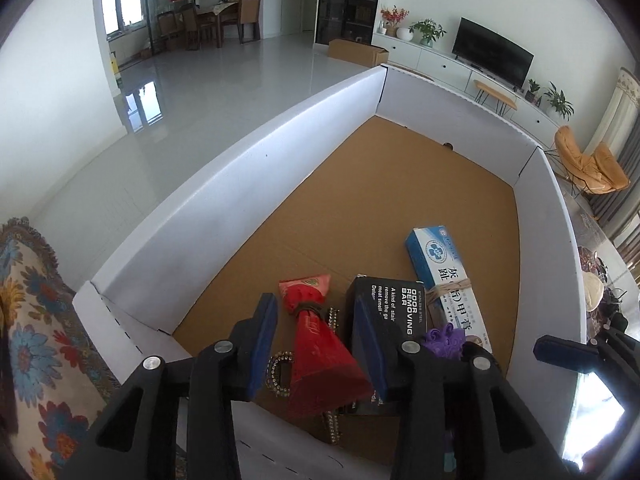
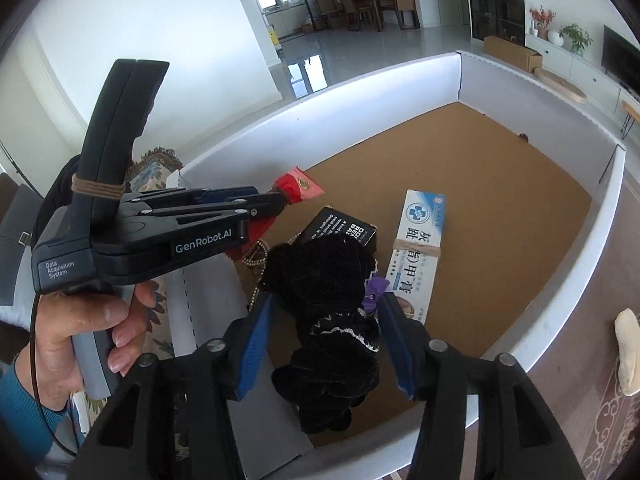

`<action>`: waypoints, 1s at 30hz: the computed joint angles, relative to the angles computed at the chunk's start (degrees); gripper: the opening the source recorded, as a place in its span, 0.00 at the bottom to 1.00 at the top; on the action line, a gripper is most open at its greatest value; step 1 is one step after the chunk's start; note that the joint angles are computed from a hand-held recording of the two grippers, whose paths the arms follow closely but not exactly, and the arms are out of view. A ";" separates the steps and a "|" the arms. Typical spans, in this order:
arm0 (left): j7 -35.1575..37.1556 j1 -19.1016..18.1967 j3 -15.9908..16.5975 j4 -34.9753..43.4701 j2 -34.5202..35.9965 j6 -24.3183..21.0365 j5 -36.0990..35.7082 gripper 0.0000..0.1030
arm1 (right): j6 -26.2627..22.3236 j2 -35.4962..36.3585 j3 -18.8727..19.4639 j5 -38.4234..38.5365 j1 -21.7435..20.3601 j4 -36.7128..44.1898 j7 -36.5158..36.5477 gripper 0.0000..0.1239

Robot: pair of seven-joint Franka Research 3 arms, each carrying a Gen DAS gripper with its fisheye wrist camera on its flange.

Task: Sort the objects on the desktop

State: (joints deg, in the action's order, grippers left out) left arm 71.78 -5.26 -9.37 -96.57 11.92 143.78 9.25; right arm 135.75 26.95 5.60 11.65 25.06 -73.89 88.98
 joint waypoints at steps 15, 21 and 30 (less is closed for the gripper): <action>19.79 -12.09 -7.01 -14.89 -13.20 18.54 -19.65 0.94 | 22.37 -37.92 -5.86 -44.88 -10.34 -54.68 42.04 0.83; 12.95 -18.53 -9.10 -10.17 -4.59 13.01 -7.10 0.94 | 15.29 -52.58 -5.13 -43.58 -19.06 -70.67 44.70 0.83; 3.29 -20.83 -8.77 -3.45 4.20 5.95 0.65 0.94 | 14.90 -60.61 -1.07 -36.91 -25.81 -79.21 41.04 0.83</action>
State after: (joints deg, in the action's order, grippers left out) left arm 75.07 -26.09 -18.13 -100.02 16.12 149.73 9.90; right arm 150.65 -33.66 4.54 -25.27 -0.75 -153.10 130.02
